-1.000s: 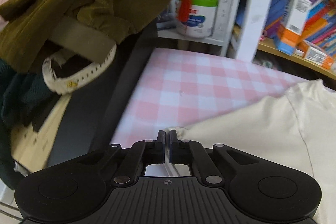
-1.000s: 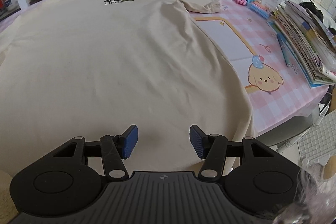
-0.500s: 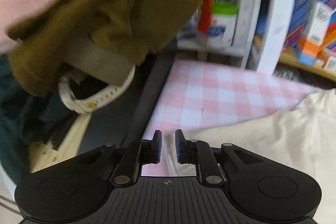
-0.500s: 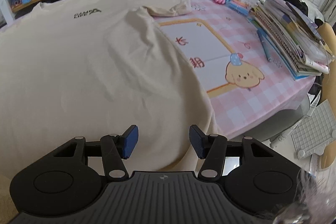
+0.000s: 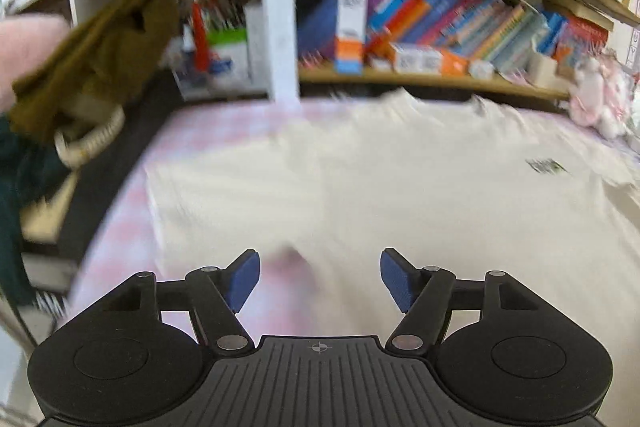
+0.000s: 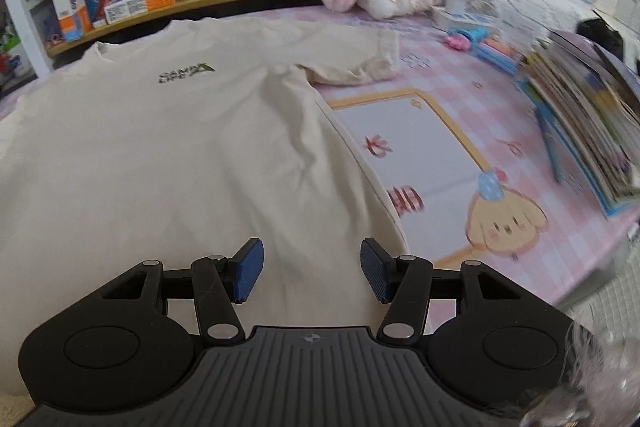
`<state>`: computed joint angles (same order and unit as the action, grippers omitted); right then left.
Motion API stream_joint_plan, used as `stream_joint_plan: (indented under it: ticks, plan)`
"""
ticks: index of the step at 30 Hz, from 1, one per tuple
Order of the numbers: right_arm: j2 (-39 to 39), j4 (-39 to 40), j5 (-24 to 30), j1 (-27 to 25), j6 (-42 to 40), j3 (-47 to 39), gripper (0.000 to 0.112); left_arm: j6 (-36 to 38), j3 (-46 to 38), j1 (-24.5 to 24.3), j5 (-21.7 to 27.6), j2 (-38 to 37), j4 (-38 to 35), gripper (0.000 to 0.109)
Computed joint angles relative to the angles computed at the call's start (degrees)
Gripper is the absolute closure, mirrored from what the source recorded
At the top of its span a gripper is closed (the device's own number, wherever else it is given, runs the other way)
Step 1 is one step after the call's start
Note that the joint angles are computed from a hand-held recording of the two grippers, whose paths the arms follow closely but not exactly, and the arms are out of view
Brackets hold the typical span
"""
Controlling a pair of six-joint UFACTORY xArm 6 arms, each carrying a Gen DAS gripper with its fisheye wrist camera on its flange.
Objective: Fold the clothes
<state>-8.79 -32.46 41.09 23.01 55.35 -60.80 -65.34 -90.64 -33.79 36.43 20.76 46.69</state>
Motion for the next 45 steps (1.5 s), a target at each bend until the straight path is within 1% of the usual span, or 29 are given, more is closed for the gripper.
stream_joint_plan:
  ticks: [3, 7, 9, 13, 14, 16, 18, 21, 23, 24, 26, 27, 30, 33, 34, 35, 38, 40, 45]
  plan:
    - [0.4, 3.1, -4.8, -2.7, -5.8, 0.7, 0.061, -2.8, -1.8, -3.6, 3.7, 1.1, -1.4, 0.033]
    - [0.8, 8.5, -10.6, -6.5, -14.4, 1.4, 0.061, -4.1, -8.3, -7.9, 10.5, 4.6, -2.2, 0.032]
    - [1.0, 12.1, -12.8, -8.3, -19.3, 1.8, 0.061, -5.3, -11.6, -9.7, 14.2, 6.4, -2.4, 0.028]
    - [1.7, 21.1, -15.9, -11.5, -29.9, 2.4, 0.062, -7.2, -18.4, -13.4, 21.5, 10.6, -3.9, 0.028]
    - [2.1, 23.4, -16.3, -12.4, -32.1, 2.4, 0.066, -7.3, -20.4, -14.3, 23.5, 11.8, -4.5, 0.028]
    - [3.0, 28.6, -16.9, -14.1, -36.6, 2.0, 0.069, -7.1, -23.8, -16.0, 27.2, 14.2, -5.6, 0.027]
    - [5.0, 34.0, -16.7, -15.8, -40.8, 0.4, 0.074, -6.3, -27.4, -17.8, 30.9, 16.6, -6.0, 0.027]
    - [9.1, 42.4, -16.0, -18.1, -46.4, -4.0, 0.075, -3.6, -32.6, -19.7, 35.3, 20.1, -6.2, 0.026]
    - [13.2, 49.5, -14.5, -19.5, -50.0, -9.1, 0.075, -2.9, -35.0, -20.6, 37.5, 21.6, -6.0, 0.025]
    - [15.1, 52.2, -13.8, -20.1, -50.9, -11.5, 0.075, -2.9, -36.0, -21.1, 38.6, 22.3, -5.8, 0.022]
    - [19.6, 57.4, -12.1, -21.5, -50.9, -17.3, 0.075, -3.4, -37.7, -21.6, 40.3, 23.3, -6.2, 0.02]
    - [22.0, 58.9, -10.9, -22.2, -49.2, -20.6, 0.075, -4.2, -37.5, -21.7, 40.4, 23.1, -6.5, 0.02]
    - [29.6, 59.9, -6.7, -24.1, -39.4, -30.6, 0.075, -5.9, -37.3, -22.0, 40.9, 22.8, -7.1, 0.019]
    - [34.8, 58.5, -4.5, -25.2, -32.2, -37.3, 0.076, -6.2, -37.3, -22.4, 41.6, 22.6, -7.4, 0.019]
    - [35.8, 58.0, -4.4, -25.4, -30.6, -38.3, 0.082, -6.3, -37.2, -22.4, 41.6, 22.5, -7.6, 0.019]
    - [36.7, 57.4, -4.3, -25.6, -29.1, -39.4, 0.095, -6.4, -37.1, -22.4, 41.6, 22.4, -7.8, 0.019]
    - [35.5, 58.0, -5.7, -25.8, -31.0, -36.9, 0.103, -7.2, -37.5, -22.2, 41.8, 22.5, -8.5, 0.019]
    - [33.8, 56.2, -6.6, -25.5, -31.9, -34.0, 0.103, -7.1, -39.0, -22.1, 42.4, 23.3, -8.9, 0.019]
    - [31.4, 58.3, -9.9, -25.3, -34.8, -29.1, 0.103, -5.8, -41.8, -22.0, 43.0, 25.0, -9.4, 0.018]
